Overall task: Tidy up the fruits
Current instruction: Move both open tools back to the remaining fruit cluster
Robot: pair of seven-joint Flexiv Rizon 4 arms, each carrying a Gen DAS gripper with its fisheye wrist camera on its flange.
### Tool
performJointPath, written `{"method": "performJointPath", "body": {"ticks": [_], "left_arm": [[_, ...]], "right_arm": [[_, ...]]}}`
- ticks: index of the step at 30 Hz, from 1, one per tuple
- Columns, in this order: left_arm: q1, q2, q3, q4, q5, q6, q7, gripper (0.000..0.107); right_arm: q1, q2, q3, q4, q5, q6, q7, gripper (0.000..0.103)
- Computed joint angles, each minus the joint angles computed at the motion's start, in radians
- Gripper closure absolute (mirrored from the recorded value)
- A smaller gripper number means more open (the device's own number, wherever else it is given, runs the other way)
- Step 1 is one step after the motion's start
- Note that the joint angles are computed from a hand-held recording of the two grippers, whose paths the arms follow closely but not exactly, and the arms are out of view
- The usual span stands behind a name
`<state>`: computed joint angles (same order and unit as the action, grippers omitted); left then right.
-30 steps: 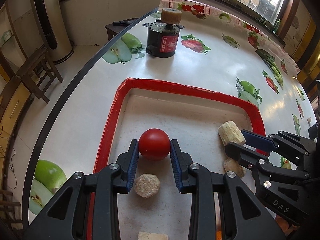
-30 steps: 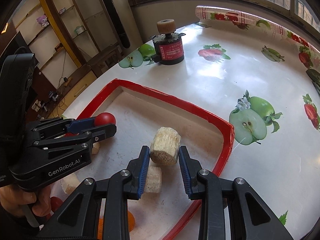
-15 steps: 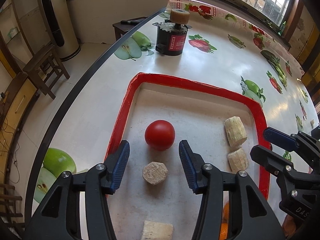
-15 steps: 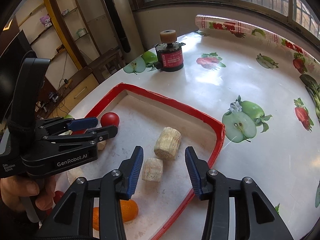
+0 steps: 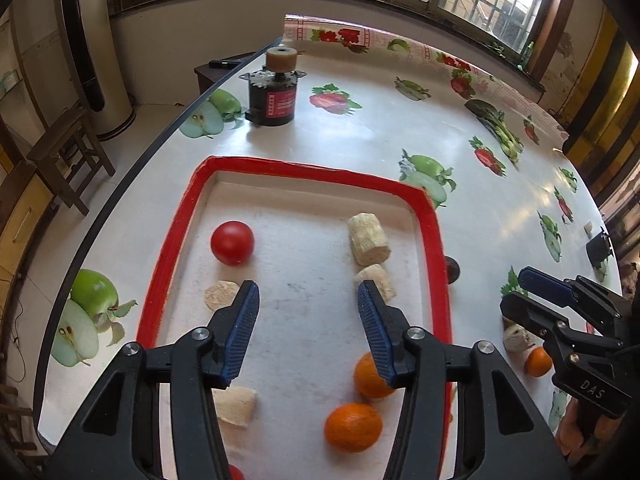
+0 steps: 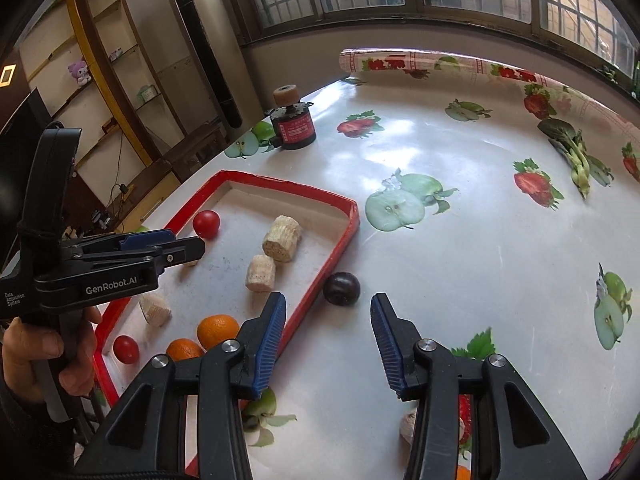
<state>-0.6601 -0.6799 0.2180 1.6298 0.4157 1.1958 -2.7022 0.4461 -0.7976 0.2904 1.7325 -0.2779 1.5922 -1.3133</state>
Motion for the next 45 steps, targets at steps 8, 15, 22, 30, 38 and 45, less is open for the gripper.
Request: {"method": "performJointPath", "body": {"ticks": [8, 15, 22, 30, 38, 45], "left_arm": [[-0.025, -0.036, -0.047, -0.086, -0.014, -0.015, 0.066, 0.057], [-0.035, -0.09, -0.102, -0.141, -0.079, 0.02, 0.145, 0.057], [-0.024, -0.172, -0.154, -0.202, -0.199, 0.009, 0.274, 0.057], [-0.034, -0.187, -0.109, -0.182, -0.274, 0.028, 0.287, 0.064], [-0.019, -0.203, -0.094, -0.214, -0.293, 0.002, 0.293, 0.064], [-0.028, -0.262, -0.059, -0.349, -0.269, -0.13, 0.258, 0.064]], "right_arm": [[-0.024, 0.057, -0.042, 0.126, 0.028, 0.074, 0.031, 0.057], [-0.047, 0.094, -0.07, 0.216, 0.031, 0.135, 0.057, 0.057], [-0.08, 0.103, -0.074, 0.252, 0.026, 0.165, 0.082, 0.057], [-0.125, 0.097, -0.036, 0.257, -0.008, 0.167, 0.085, 0.057], [-0.136, 0.053, 0.009, 0.226, -0.054, 0.104, 0.044, 0.057], [-0.126, 0.015, 0.014, 0.169, -0.048, 0.048, 0.009, 0.064]]}}
